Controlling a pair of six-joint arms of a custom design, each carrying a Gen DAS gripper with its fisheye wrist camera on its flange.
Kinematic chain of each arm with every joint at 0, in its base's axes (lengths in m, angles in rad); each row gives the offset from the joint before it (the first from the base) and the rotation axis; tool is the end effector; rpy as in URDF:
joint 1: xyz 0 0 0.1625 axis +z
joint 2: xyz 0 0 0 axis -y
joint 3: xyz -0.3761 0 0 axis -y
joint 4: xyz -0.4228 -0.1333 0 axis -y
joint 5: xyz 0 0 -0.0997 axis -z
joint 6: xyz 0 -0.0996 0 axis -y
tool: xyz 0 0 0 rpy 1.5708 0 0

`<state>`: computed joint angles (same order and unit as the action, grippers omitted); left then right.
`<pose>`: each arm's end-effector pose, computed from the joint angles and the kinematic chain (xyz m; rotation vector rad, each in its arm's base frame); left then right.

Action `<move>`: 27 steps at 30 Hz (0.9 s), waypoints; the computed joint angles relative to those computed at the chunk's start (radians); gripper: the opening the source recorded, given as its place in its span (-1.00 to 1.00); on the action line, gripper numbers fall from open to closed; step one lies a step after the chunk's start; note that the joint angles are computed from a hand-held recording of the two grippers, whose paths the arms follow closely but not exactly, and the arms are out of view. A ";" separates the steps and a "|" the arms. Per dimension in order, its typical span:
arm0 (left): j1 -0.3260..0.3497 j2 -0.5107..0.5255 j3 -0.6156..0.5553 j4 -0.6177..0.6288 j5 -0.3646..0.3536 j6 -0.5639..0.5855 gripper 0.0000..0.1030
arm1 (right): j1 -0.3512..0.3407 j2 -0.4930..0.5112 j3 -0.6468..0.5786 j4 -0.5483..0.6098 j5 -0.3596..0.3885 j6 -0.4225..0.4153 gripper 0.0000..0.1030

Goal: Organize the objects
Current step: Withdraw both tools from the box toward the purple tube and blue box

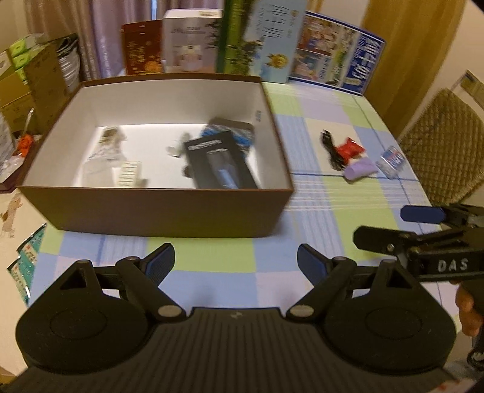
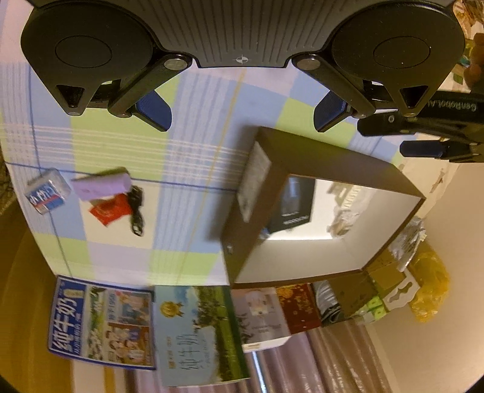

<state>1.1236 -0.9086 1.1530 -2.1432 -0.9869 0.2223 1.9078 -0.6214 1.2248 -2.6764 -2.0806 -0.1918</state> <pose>-0.1601 -0.7690 0.3103 0.7189 2.4532 -0.5060 0.3389 -0.7111 0.1133 0.5086 -2.5394 0.7099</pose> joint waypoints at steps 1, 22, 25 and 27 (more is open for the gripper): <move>-0.004 -0.001 0.009 -0.002 -0.008 0.002 0.66 | -0.004 -0.010 0.010 -0.003 -0.004 0.004 0.90; -0.092 0.228 -0.114 -0.036 -0.165 0.075 0.65 | -0.123 -0.186 0.135 -0.111 -0.110 0.040 0.90; -0.095 0.290 -0.167 -0.051 -0.165 0.099 0.62 | -0.143 -0.179 0.114 -0.122 -0.114 0.026 0.90; -0.095 0.337 -0.215 -0.052 -0.163 0.116 0.59 | -0.156 -0.171 0.098 -0.131 -0.118 0.020 0.90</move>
